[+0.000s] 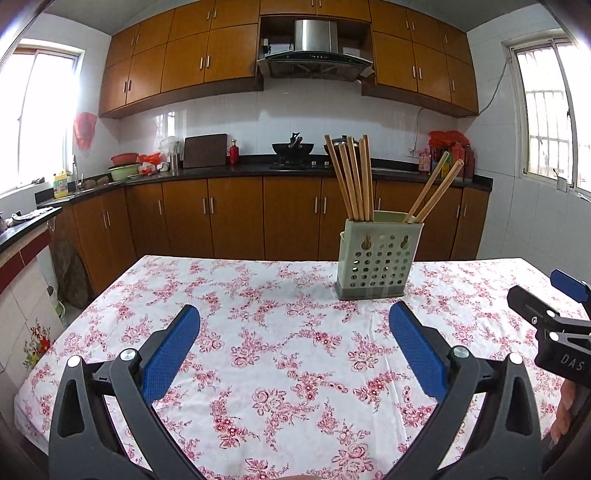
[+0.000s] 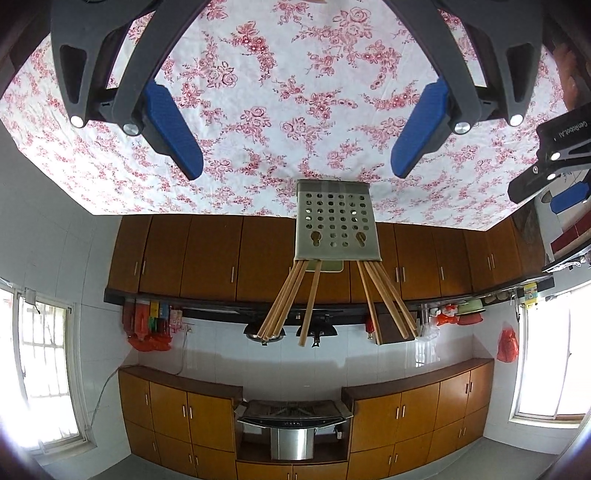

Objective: Organize utensils

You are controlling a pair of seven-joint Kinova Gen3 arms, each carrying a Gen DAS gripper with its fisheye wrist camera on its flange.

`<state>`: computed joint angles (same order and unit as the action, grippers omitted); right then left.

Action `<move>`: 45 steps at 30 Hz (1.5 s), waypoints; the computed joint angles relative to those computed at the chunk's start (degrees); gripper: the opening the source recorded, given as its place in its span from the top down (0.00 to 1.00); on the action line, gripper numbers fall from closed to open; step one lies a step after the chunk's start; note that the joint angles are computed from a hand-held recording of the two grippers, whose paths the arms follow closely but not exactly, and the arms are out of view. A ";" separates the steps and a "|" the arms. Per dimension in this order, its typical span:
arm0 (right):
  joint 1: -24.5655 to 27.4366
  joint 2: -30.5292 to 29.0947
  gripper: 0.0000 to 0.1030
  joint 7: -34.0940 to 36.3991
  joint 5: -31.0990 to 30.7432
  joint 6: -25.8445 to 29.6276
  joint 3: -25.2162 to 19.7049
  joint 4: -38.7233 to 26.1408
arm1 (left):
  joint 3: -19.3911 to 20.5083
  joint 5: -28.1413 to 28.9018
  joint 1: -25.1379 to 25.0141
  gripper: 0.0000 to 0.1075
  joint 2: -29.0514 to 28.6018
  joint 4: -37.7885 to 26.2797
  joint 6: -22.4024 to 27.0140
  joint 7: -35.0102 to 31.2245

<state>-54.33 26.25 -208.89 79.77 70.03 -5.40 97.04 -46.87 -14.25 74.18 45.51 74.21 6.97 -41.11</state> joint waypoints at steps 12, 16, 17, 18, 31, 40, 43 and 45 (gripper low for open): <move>0.34 -0.34 0.04 -0.83 -0.22 -0.17 -0.20 0.67 | 0.60 -0.08 -0.10 0.06 -0.34 0.51 0.08 -0.09; 0.44 -0.43 0.04 -1.09 -0.22 -0.27 -0.25 0.92 | 1.20 -0.10 -0.49 0.06 -0.48 0.36 0.19 -0.37; 0.45 -0.45 0.04 -1.17 -0.24 -0.27 -0.27 0.98 | 1.35 -0.13 -0.54 0.06 -0.55 0.40 0.17 -0.42; 0.46 -0.46 0.04 -1.25 -0.26 -0.26 -0.28 1.02 | 1.54 -0.17 -0.69 0.06 -0.61 0.35 0.14 -0.51; 0.83 -0.57 0.04 -1.55 -0.53 -0.80 -0.32 1.20 | 2.00 -0.36 -0.91 0.06 -0.79 0.46 0.17 -0.51; 0.79 -0.50 0.04 -1.68 -0.37 -0.73 -0.32 1.22 | 2.10 -0.69 -0.92 0.06 -0.66 0.14 0.46 -0.13; 0.80 -0.51 0.04 -1.64 -0.44 -0.76 -0.32 1.19 | 2.06 -0.76 -0.89 0.06 -0.62 0.10 0.49 -0.06; 0.79 -0.53 0.04 -1.65 -0.42 -0.75 -0.32 1.23 | 2.06 -0.78 -0.86 0.06 -0.61 0.05 0.59 0.04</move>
